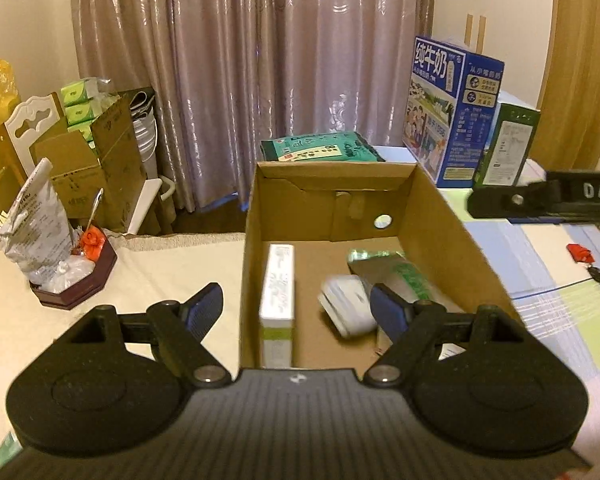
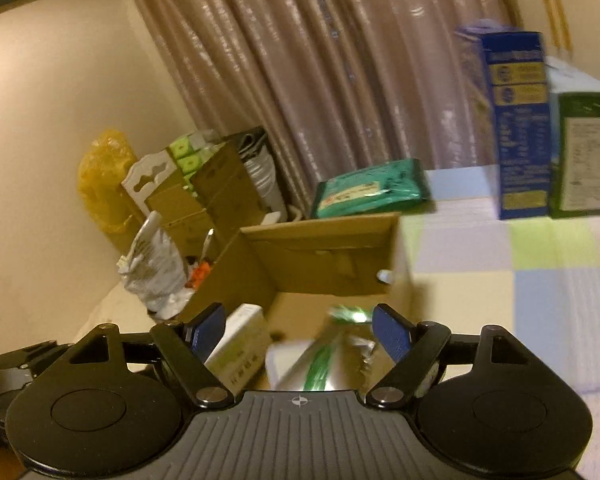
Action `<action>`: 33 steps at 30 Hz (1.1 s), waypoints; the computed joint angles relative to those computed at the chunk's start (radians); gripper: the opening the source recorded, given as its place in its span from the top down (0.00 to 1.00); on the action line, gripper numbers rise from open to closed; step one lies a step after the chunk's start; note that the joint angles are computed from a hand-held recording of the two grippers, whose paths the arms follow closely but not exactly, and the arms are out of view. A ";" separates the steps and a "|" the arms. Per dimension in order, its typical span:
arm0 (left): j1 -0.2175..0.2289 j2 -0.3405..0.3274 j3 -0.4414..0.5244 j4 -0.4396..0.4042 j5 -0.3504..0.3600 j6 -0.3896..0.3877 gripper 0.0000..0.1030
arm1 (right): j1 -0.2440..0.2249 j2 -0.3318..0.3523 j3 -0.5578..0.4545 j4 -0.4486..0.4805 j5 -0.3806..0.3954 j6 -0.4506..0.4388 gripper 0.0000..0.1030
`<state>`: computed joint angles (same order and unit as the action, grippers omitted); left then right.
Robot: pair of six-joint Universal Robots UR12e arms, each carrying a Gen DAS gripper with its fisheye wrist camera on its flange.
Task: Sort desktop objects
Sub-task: 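Move both tools back over the table toward red packet and black cable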
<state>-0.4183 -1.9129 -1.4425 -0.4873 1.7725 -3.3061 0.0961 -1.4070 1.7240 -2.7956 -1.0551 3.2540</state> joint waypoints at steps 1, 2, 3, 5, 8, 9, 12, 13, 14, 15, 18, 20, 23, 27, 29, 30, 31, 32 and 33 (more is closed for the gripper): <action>-0.004 0.004 -0.004 0.001 -0.001 -0.003 0.25 | -0.007 -0.012 0.012 0.004 -0.002 0.004 0.24; -0.009 0.009 -0.008 0.000 0.002 -0.007 0.25 | -0.016 -0.027 0.026 0.010 -0.003 0.003 0.24; -0.015 0.013 -0.010 -0.002 0.006 -0.010 0.25 | -0.024 -0.040 0.039 0.015 -0.007 0.002 0.23; -0.027 0.022 -0.015 -0.004 0.011 -0.015 0.25 | -0.040 -0.073 0.072 0.022 -0.014 -0.002 0.22; -0.047 0.035 -0.018 -0.014 0.020 -0.035 0.24 | -0.068 -0.124 0.118 0.049 -0.013 -0.009 0.21; -0.055 0.038 -0.017 -0.018 0.022 -0.035 0.23 | -0.078 -0.141 0.131 0.064 -0.013 -0.018 0.20; -0.083 0.046 -0.014 -0.031 0.044 -0.022 0.20 | -0.110 -0.193 0.174 0.081 -0.016 -0.027 0.18; -0.091 0.048 -0.012 -0.034 0.045 -0.021 0.20 | -0.120 -0.208 0.185 0.085 -0.013 -0.029 0.18; -0.100 0.051 -0.011 -0.037 0.048 -0.019 0.19 | -0.131 -0.222 0.196 0.090 -0.013 -0.032 0.18; -0.109 0.053 -0.010 -0.039 0.055 -0.020 0.18 | -0.143 -0.239 0.207 0.097 -0.013 -0.038 0.17; -0.135 0.056 -0.005 -0.038 0.064 -0.025 0.14 | -0.175 -0.282 0.235 0.112 -0.009 -0.057 0.16; -0.153 0.056 0.000 -0.041 0.072 -0.024 0.12 | -0.198 -0.311 0.254 0.121 -0.003 -0.066 0.15; -0.176 0.049 0.013 -0.050 0.068 -0.028 0.10 | -0.233 -0.348 0.279 0.139 0.006 -0.083 0.11; -0.204 0.039 0.023 -0.040 0.051 -0.044 0.02 | -0.287 -0.398 0.314 0.183 0.019 -0.130 0.07; -0.217 0.031 0.032 -0.037 0.039 -0.049 0.01 | -0.316 -0.421 0.332 0.201 0.015 -0.151 0.06; -0.222 0.026 0.039 -0.040 0.033 -0.051 0.01 | -0.335 -0.432 0.341 0.209 0.014 -0.159 0.04; -0.228 0.018 0.048 -0.044 0.024 -0.053 0.01 | -0.351 -0.442 0.350 0.213 0.012 -0.159 0.04; -0.233 0.010 0.057 -0.049 0.012 -0.055 0.01 | -0.368 -0.450 0.356 0.217 0.010 -0.155 0.03; -0.236 0.003 0.064 -0.054 -0.005 -0.058 0.01 | -0.388 -0.459 0.364 0.220 0.010 -0.148 0.02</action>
<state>-0.6544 -1.9097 -1.3785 -0.5412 1.7676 -3.3637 -0.2919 -1.8657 2.0876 -2.5754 -1.0453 3.1056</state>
